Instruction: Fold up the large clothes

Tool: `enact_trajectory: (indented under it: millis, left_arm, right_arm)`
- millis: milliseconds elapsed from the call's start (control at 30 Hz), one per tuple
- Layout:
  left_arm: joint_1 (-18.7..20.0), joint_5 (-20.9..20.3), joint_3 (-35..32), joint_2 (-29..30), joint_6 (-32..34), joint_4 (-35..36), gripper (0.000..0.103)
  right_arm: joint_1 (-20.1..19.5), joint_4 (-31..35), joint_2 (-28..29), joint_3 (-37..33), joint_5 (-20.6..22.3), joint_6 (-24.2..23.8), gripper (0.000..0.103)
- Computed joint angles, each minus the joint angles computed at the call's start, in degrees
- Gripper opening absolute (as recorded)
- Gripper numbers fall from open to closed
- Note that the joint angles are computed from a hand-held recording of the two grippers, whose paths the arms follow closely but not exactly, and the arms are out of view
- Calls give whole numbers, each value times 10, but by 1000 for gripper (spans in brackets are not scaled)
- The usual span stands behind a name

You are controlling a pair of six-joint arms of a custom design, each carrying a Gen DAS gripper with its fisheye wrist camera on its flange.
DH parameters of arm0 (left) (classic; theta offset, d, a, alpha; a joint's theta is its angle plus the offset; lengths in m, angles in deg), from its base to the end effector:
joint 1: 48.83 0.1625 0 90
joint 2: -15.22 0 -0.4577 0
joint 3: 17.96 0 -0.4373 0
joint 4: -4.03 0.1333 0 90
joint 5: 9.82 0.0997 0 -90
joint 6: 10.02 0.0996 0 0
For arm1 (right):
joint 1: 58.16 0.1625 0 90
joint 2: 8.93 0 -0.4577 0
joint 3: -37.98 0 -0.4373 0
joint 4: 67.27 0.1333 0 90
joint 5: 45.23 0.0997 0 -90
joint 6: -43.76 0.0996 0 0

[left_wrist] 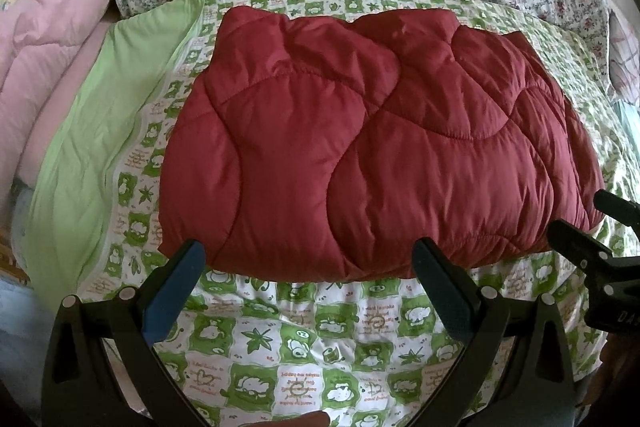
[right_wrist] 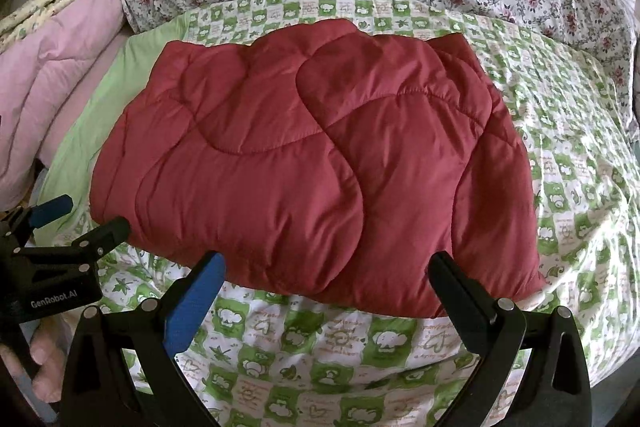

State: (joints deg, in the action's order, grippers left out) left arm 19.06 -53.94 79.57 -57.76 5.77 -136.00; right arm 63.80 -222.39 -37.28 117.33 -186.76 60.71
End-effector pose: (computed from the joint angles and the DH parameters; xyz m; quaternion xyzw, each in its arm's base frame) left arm -0.0555 -0.6807 0.3988 0.2104 0.8775 -0.2237 0.3684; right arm 0.4650 -0.6408 0.0042 0.0638 -0.8931 0.2793 0.3469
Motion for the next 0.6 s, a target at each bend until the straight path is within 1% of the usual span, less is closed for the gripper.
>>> enact_trajectory:
  millis: [600]
  left_arm:
    - [1, 1, -3, 3, 1, 2, 103]
  right_arm:
    - [-1, 0, -1, 0, 6, -10, 102]
